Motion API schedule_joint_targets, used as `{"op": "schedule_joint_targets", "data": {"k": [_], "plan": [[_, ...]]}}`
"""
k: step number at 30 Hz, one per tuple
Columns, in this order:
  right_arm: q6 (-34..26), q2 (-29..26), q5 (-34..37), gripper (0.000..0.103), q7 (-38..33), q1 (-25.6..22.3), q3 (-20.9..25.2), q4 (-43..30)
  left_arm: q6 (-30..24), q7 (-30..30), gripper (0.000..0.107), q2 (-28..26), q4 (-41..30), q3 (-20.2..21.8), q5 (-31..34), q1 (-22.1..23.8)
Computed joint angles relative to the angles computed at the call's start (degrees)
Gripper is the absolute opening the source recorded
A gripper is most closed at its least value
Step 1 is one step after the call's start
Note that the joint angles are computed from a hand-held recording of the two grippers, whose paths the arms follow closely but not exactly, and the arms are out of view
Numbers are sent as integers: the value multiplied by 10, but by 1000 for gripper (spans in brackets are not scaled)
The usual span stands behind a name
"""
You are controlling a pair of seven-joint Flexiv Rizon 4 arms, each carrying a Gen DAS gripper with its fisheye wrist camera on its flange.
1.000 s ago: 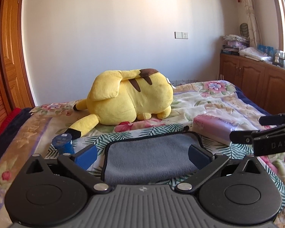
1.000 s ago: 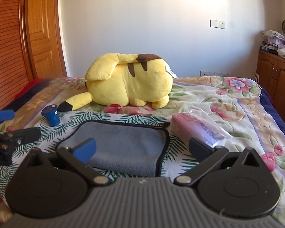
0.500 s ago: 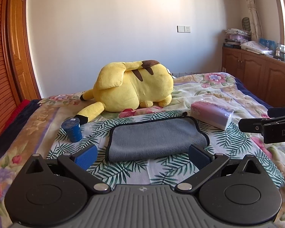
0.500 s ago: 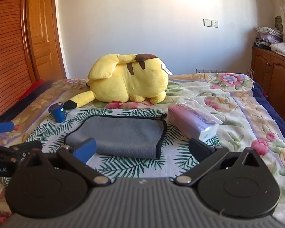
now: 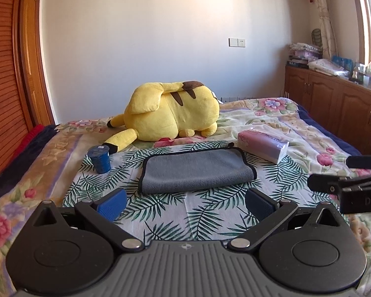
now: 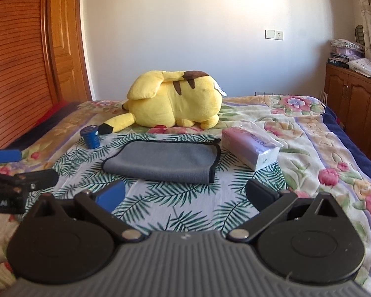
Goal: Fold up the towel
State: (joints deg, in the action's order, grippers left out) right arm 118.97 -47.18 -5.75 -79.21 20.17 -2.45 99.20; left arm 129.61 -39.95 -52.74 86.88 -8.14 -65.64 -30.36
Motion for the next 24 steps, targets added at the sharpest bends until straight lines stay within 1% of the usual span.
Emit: {"op": "schedule_joint_targets", "data": {"k": [8, 10, 17, 24], "plan": [[40, 27, 16, 103, -14, 3, 8, 56, 22, -22, 87, 22, 47, -2, 12, -9], [46, 30, 14, 103, -14, -2, 15, 66, 27, -33, 87, 28, 62, -5, 18, -9], [66, 35, 42, 103, -26, 10, 9, 94, 42, -84, 87, 44, 114, -5, 37, -13], [90, 42, 56, 103, -37, 11, 14, 123, 51, -114, 87, 52, 148, -1, 44, -22]]}}
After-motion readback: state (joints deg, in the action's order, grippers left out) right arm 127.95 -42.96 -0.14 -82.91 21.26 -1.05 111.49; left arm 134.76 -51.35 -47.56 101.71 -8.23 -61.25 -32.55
